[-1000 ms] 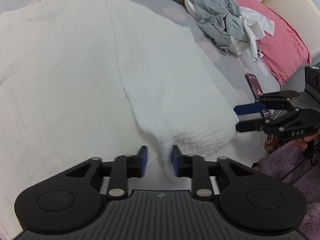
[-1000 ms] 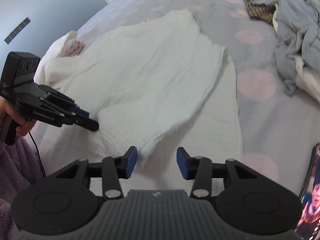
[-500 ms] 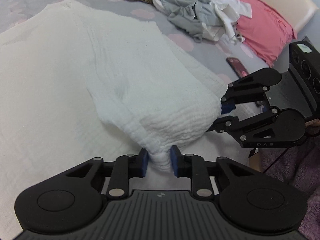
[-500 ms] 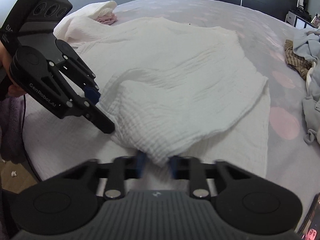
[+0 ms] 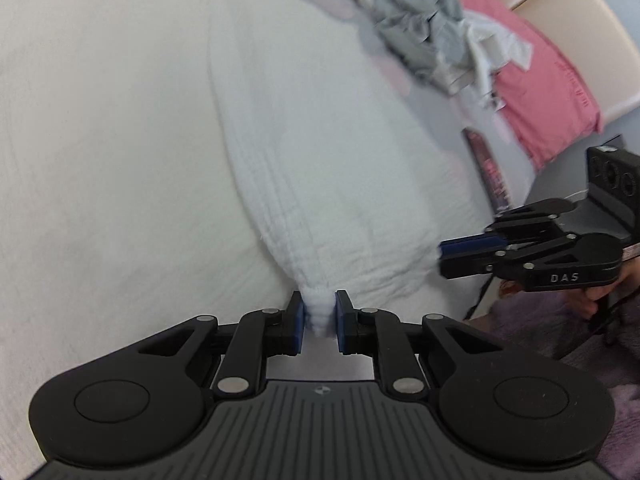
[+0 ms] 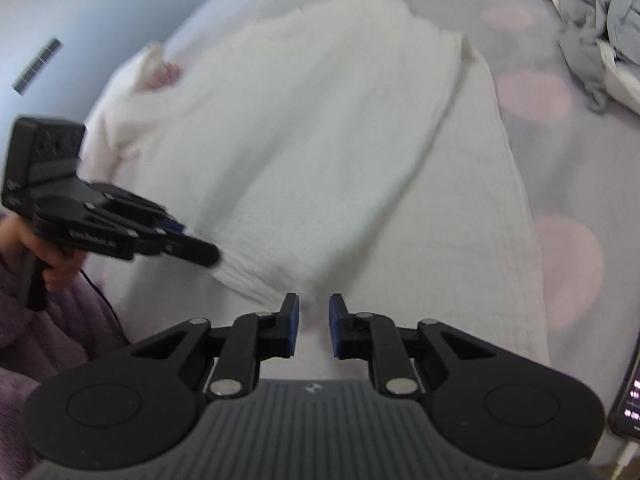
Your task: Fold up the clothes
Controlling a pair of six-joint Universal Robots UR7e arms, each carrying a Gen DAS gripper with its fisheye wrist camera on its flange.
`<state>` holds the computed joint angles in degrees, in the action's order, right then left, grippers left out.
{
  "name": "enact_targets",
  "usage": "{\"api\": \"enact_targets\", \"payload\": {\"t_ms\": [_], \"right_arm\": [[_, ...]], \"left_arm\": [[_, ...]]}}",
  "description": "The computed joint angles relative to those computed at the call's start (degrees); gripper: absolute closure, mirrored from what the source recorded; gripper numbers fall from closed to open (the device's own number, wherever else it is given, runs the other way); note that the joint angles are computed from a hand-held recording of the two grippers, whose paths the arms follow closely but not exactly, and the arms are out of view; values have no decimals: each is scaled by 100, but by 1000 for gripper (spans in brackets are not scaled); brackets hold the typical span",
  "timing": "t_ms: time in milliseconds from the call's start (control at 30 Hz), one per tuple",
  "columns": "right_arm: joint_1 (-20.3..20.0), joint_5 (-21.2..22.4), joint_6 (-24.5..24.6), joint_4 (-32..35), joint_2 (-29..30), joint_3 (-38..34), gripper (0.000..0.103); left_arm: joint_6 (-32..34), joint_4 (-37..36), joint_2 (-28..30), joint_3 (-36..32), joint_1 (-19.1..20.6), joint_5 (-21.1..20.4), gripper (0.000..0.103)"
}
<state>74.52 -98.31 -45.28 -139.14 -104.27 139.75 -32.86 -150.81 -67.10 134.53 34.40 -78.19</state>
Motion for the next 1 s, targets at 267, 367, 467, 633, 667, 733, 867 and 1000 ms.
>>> {"api": "enact_targets", "payload": {"t_ms": [267, 367, 467, 633, 667, 733, 867, 1000], "right_arm": [[-88, 314, -262, -217, -9, 105, 60], [-79, 506, -469, -574, 149, 227, 61], [-135, 635, -480, -727, 326, 289, 73], [-215, 818, 29, -20, 161, 33, 90], [-228, 863, 168, 200, 70, -51, 91], [-183, 856, 440, 655, -42, -256, 91], [40, 530, 879, 1455, -27, -803, 91], [152, 95, 829, 2065, -1, -1244, 91]], "left_arm": [[47, -70, -201, 125, -121, 144, 78], [69, -67, -246, 129, -166, 318, 78], [47, -179, -306, 158, -199, 435, 78], [43, -280, -406, 195, -284, 612, 73], [45, -279, -420, 191, -300, 663, 73], [63, -256, -432, 155, -304, 734, 73], [99, -226, -404, 24, -271, 838, 73], [301, -159, -233, -255, -210, 856, 71]]}}
